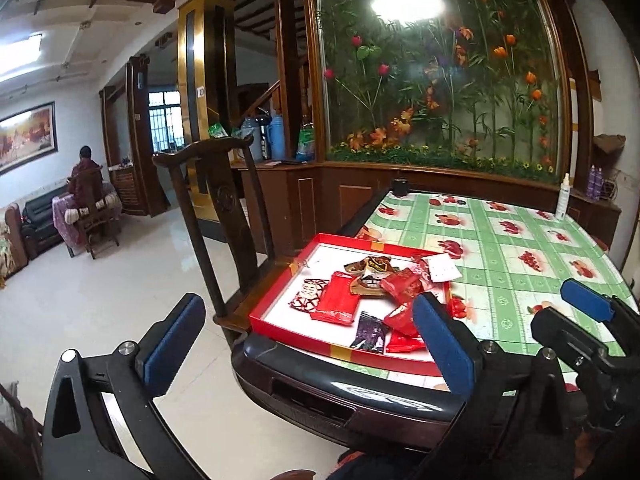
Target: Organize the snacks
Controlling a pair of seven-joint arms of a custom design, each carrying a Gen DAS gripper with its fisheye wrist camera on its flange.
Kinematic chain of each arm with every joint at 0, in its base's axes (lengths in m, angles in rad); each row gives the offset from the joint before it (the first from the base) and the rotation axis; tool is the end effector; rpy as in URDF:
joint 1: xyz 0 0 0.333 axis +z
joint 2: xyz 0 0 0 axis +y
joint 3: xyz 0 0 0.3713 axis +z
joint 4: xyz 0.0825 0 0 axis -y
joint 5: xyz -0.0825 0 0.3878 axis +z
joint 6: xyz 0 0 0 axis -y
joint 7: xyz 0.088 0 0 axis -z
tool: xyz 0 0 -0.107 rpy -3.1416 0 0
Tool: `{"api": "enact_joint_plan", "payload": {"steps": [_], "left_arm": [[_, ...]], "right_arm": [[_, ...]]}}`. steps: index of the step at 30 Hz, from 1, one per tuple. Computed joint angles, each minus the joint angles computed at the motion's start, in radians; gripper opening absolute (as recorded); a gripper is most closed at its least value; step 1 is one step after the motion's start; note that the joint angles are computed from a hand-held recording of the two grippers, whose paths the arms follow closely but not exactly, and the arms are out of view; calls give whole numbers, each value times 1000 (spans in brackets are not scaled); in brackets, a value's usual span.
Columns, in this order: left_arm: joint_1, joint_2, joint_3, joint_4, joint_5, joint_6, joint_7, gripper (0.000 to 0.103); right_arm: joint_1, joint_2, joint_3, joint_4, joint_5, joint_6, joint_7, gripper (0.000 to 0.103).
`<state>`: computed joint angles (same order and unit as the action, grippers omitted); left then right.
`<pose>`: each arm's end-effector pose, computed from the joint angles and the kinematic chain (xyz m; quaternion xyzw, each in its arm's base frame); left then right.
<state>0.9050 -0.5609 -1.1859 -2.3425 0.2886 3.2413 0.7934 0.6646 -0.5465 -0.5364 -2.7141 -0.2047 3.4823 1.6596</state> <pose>0.4546 -0.2689 0.5647 -0.5664 0.6108 -0.3822 0.4000 0.3862 0.0343 0.5727 -0.6101 0.5229 -0.2903 0.5197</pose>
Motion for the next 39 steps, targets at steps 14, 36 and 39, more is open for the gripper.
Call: {"api": "enact_joint_plan", "payload": {"steps": [14,36,39], "left_arm": [[-54,3,41,-34,7,-4,2,103],[-80,-1,91,-61,-14,20,-6,103],[-76,-6,91,-63,-18,21,-2,103]], "right_arm": [[-99,34,111,-9,0,25,1,88],[-135,55,126,-6,-83,41,50,88],[-149,59,142,-6,-85,43,50,88]]}}
